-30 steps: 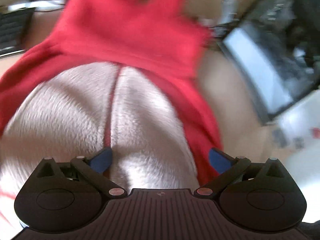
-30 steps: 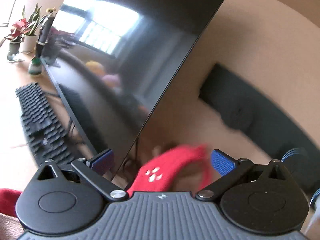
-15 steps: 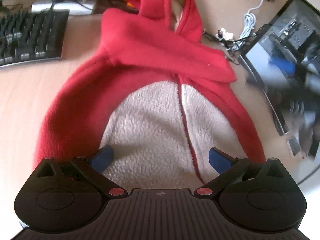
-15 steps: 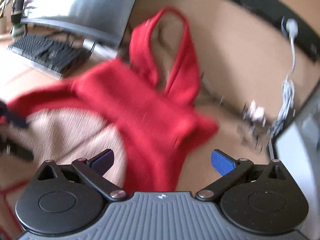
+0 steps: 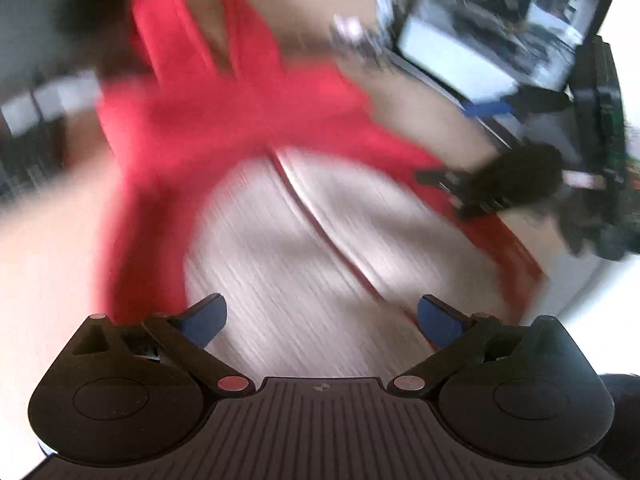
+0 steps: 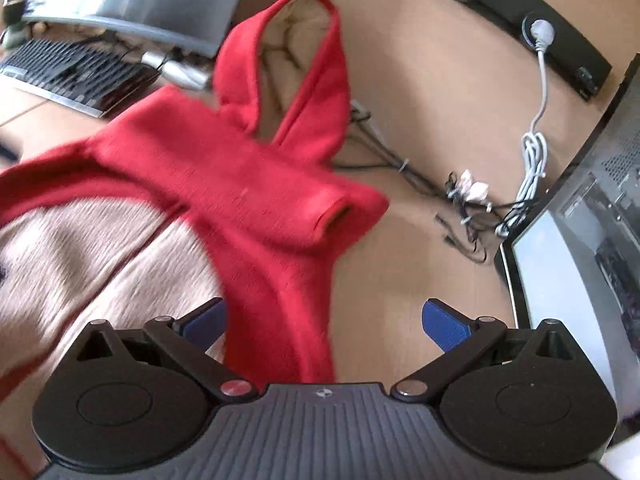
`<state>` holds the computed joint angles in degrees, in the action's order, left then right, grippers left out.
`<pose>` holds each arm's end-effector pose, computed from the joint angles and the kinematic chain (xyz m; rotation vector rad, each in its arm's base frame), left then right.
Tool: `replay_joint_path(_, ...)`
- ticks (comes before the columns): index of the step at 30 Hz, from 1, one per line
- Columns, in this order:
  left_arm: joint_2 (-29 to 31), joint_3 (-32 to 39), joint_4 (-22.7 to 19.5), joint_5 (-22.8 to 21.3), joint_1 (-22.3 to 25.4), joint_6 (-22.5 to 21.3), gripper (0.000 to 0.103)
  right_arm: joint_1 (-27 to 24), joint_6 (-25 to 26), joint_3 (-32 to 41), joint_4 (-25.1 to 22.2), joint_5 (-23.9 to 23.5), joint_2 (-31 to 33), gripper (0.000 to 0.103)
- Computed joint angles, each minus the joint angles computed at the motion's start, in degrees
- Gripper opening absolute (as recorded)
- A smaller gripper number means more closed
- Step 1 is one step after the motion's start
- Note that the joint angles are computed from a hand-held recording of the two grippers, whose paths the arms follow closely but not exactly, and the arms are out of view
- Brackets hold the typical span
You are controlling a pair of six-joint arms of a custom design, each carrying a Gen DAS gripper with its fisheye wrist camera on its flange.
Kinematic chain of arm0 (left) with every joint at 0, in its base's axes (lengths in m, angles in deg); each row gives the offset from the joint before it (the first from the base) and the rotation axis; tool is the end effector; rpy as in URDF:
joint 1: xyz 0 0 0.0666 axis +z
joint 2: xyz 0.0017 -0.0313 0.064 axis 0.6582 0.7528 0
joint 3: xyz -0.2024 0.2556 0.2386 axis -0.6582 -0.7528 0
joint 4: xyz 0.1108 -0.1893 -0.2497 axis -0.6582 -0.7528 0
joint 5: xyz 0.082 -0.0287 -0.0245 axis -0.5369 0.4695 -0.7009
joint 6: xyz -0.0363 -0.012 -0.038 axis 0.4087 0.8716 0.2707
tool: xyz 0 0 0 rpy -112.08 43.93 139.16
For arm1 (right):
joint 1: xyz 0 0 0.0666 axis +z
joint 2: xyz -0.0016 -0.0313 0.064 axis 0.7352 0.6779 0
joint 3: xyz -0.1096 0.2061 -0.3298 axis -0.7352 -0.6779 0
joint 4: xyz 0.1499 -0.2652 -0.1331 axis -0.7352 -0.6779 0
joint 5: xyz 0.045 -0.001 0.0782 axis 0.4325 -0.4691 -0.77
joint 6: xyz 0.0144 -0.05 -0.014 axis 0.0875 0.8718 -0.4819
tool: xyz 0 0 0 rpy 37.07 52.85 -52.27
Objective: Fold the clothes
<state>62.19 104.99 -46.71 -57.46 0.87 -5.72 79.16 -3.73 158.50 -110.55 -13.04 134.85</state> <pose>0.3590 -0.3133 0.4007 1.0306 2.2514 -0.4879 0.3011 0.1669 0.4428 -0.4175 2.2573 -0.3028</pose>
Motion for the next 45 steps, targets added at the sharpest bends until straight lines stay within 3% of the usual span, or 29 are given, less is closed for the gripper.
replay_joint_path(3,3.1,0.6,10.7,-16.0,-3.2,-10.6,0.103,-0.9,1.7,0.5,2.4,-2.4,2.0,0.103)
replay_joint_path(5,8.1,3.3,15.1,-24.3,-4.3,-18.5,0.103,-0.9,3.5,0.6,4.2,-4.5,3.3,0.103)
replay_joint_path(10,15.7,9.9,15.1,-29.5,-4.0,-24.4,0.103,-2.2,4.5,0.1,6.2,-8.0,4.3,0.103)
replay_joint_path(12,16.1,10.3,17.7,-32.8,-3.6,-22.5,0.103,-2.6,4.6,0.1,7.3,-8.2,4.5,0.103)
replay_joint_path(15,14.3,11.5,20.8,-39.3,-1.0,-9.5,0.103,-2.1,7.3,0.4,10.2,-6.6,5.5,0.103)
replay_joint_path(18,12.9,12.9,17.3,-46.8,3.1,3.9,0.103,-0.4,12.3,1.9,13.4,-5.7,8.1,0.103)
replay_joint_path(20,11.4,13.6,9.7,-44.7,7.3,16.2,0.103,1.0,15.0,3.4,15.2,-5.9,10.4,0.103)
replay_joint_path(22,9.5,12.5,4.4,-37.5,11.6,27.4,0.103,2.5,17.3,5.3,16.2,-6.5,13.2,0.103)
replay_joint_path(26,6.1,8.7,1.6,-21.7,19.7,46.4,0.103,5.8,23.2,8.1,20.3,-1.5,18.7,0.103)
replay_joint_path(28,3.7,6.0,2.0,-19.8,22.5,52.5,0.103,6.7,24.3,9.1,21.4,-0.1,20.3,0.103)
replay_joint_path(29,3.2,5.8,1.8,-22.0,22.7,53.1,0.103,6.9,24.1,9.3,21.8,0.0,20.6,0.103)
replay_joint_path(32,1.8,5.8,0.5,-27.4,22.7,49.5,0.103,6.4,21.4,10.2,21.1,0.8,21.1,0.103)
replay_joint_path(35,1.3,6.0,1.1,-27.3,21.8,45.3,0.103,5.3,20.6,7.8,25.2,9.8,19.5,0.103)
replay_joint_path(37,1.4,6.5,2.3,-24.8,20.9,41.9,0.103,3.1,16.0,5.6,25.6,18.3,15.8,0.103)
replay_joint_path(39,2.6,7.5,4.2,-21.4,19.7,37.9,0.103,-0.1,8.4,4.8,21.7,26.4,12.4,0.103)
replay_joint_path(41,3.2,8.2,6.0,-18.4,17.8,33.2,0.103,-3.2,0.0,5.2,13.0,31.2,9.8,0.103)
replay_joint_path(43,4.1,9.1,7.1,-15.5,15.6,29.2,0.103,-6.6,-9.1,6.3,2.3,29.2,7.2,0.103)
replay_joint_path(45,5.6,10.4,7.6,-12.1,13.8,25.5,0.103,-8.7,-14.5,6.6,-3.6,24.0,4.9,0.103)
